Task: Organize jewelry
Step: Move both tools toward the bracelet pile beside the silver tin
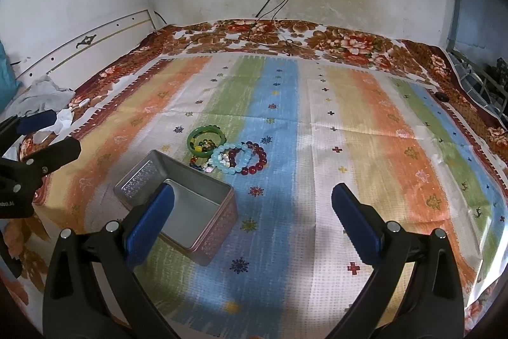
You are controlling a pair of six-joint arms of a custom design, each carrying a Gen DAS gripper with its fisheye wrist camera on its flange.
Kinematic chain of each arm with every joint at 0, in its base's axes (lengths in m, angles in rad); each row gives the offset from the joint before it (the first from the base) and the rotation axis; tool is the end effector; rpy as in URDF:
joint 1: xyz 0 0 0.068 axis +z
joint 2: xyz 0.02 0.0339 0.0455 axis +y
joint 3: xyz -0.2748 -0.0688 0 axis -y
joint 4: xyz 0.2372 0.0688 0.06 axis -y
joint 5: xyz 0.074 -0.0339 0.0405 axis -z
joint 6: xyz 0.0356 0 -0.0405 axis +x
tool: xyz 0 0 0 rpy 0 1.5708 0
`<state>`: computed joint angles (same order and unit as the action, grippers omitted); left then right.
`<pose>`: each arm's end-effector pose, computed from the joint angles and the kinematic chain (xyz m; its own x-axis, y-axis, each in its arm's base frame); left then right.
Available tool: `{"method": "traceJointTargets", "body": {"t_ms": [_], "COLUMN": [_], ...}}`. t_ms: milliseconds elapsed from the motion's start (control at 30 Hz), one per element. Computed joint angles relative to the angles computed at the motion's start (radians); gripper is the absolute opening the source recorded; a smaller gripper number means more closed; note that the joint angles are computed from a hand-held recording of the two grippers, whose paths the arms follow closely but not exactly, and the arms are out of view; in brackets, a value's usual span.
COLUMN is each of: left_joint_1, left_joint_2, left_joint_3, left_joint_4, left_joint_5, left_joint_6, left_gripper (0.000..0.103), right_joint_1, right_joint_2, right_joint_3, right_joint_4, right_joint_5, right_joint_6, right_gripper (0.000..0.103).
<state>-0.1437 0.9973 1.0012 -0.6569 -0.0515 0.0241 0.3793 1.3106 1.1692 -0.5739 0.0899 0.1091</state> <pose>0.1931 -0.0261 0.3387 -0.5987 0.1109 -0.7933 0.1170 0.9919 0.0504 0.2568 0.0989 0.3332 -0.6389 -0.1379 -0.7568 -0.2377 0.9711 0.0237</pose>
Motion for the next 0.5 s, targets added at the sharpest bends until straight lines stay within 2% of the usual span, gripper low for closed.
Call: {"method": "traceJointTargets", "body": {"t_ms": [500], "left_joint_1": [-0.011], "left_joint_2": [0.019], "left_joint_3": [0.018], "left_joint_4": [-0.019], "left_joint_5": [-0.017], "left_joint_6": [-0.003], "left_gripper": [0.098], "right_joint_1": [0.003], "right_joint_2": [0.004], "right_joint_3": [0.003], "right_joint_4": [-0.004], "right_joint_5": [0.002], "right_joint_6": [0.007], "right_gripper": [0.098]}}
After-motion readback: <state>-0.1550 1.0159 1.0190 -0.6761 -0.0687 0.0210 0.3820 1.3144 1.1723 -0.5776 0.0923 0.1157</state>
